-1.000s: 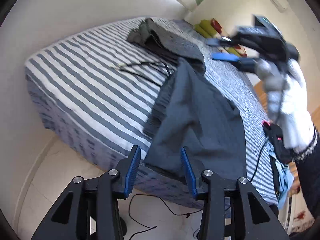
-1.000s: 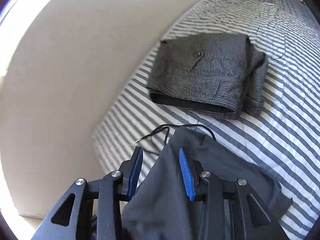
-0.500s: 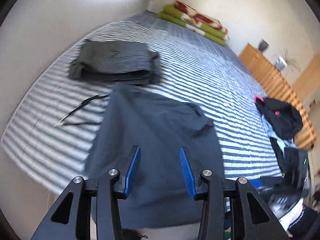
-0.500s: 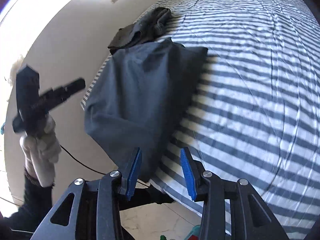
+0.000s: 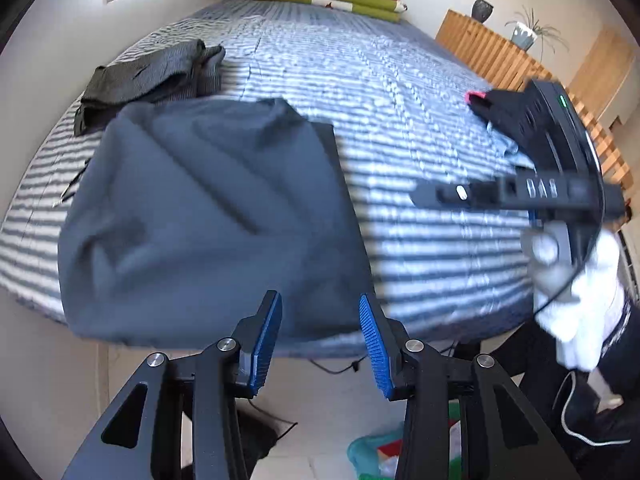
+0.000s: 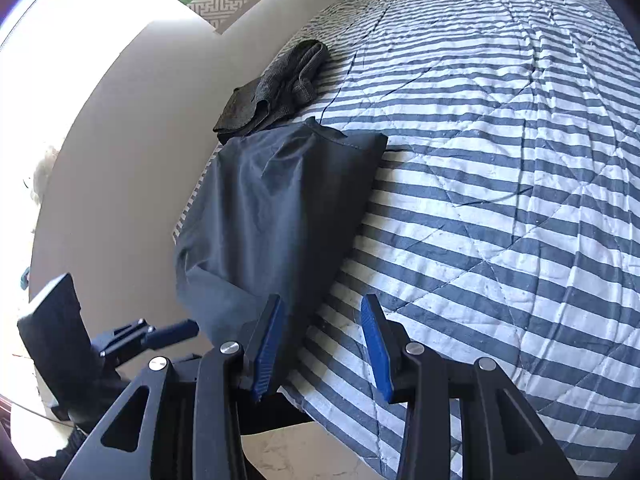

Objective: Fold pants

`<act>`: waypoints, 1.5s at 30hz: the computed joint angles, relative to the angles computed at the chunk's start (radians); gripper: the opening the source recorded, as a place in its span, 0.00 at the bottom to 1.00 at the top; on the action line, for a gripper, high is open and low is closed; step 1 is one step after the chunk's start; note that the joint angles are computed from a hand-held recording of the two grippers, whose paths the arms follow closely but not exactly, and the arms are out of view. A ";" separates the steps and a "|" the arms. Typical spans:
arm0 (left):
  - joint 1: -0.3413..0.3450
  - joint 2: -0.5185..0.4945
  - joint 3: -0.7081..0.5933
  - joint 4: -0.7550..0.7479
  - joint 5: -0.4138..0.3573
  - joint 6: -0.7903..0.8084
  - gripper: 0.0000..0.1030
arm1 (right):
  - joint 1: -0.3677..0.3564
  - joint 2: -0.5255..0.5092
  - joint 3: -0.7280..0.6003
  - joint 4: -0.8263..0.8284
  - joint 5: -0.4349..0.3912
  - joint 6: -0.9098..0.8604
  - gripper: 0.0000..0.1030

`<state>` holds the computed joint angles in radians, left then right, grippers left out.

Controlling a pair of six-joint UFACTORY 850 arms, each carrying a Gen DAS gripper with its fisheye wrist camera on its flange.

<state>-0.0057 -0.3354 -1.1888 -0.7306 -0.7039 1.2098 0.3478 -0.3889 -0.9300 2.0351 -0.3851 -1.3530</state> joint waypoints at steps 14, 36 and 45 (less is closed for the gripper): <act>-0.124 0.030 0.119 0.102 0.219 -0.052 0.00 | -0.034 -0.239 -0.262 -0.394 -0.109 0.451 0.14; -0.109 -0.148 -0.294 0.210 -0.097 -0.188 0.00 | 0.066 -0.014 0.088 0.276 -0.202 -0.269 0.20; -0.245 -0.457 -0.647 0.519 -0.260 -0.501 0.00 | 0.135 -0.095 0.023 0.345 -0.122 -0.379 0.20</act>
<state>-0.2508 -0.7920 -1.8361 -0.2119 -0.9639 0.7083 0.4827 -0.4837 -0.9072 2.3797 -0.5073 -1.7321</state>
